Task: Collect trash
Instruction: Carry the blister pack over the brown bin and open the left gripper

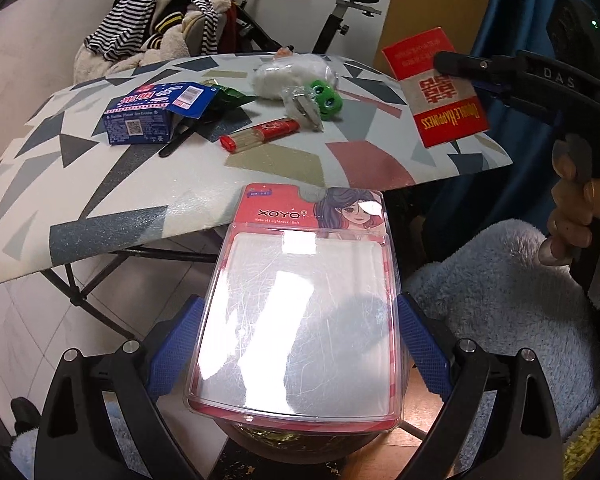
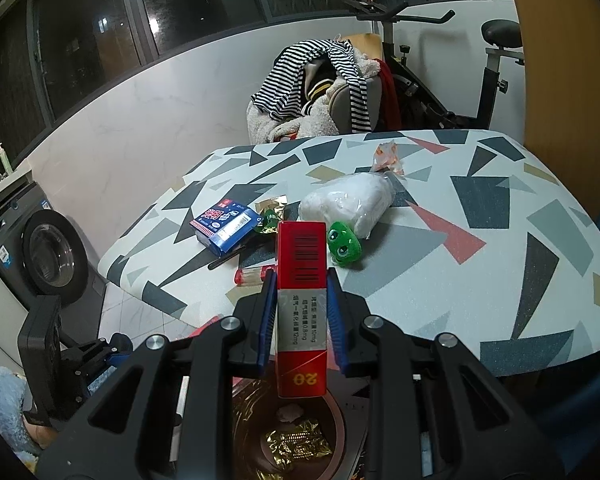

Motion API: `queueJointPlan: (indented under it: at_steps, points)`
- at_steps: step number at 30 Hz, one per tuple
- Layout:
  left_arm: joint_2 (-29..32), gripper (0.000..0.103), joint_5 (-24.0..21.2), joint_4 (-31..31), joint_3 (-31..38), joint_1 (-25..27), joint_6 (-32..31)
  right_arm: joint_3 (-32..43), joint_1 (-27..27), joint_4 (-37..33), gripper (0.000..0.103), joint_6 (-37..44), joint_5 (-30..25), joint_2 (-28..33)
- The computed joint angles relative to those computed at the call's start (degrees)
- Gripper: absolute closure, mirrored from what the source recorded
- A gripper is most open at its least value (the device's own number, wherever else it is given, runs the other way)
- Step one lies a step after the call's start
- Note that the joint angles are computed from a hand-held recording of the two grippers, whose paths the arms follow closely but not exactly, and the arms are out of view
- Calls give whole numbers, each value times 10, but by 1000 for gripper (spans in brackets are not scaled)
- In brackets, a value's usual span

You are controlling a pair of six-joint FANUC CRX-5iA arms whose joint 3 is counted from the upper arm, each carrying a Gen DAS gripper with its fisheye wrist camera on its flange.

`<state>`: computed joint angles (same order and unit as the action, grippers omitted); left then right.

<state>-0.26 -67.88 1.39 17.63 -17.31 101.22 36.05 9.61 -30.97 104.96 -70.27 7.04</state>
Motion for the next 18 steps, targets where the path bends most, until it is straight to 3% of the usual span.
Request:
queueJointPlan:
  at_steps: [7,13,18]
  points:
    - [6,7,-8,7,-2,1,-3,-3,-1,-1,76,3,-3,-1]
    - [-5,6,11,5,-6,9,14,-4,3,1,76,4,-6,0]
    - [-23,6,31,-43,8,4,50,-7,8,4,76,5,-14,0]
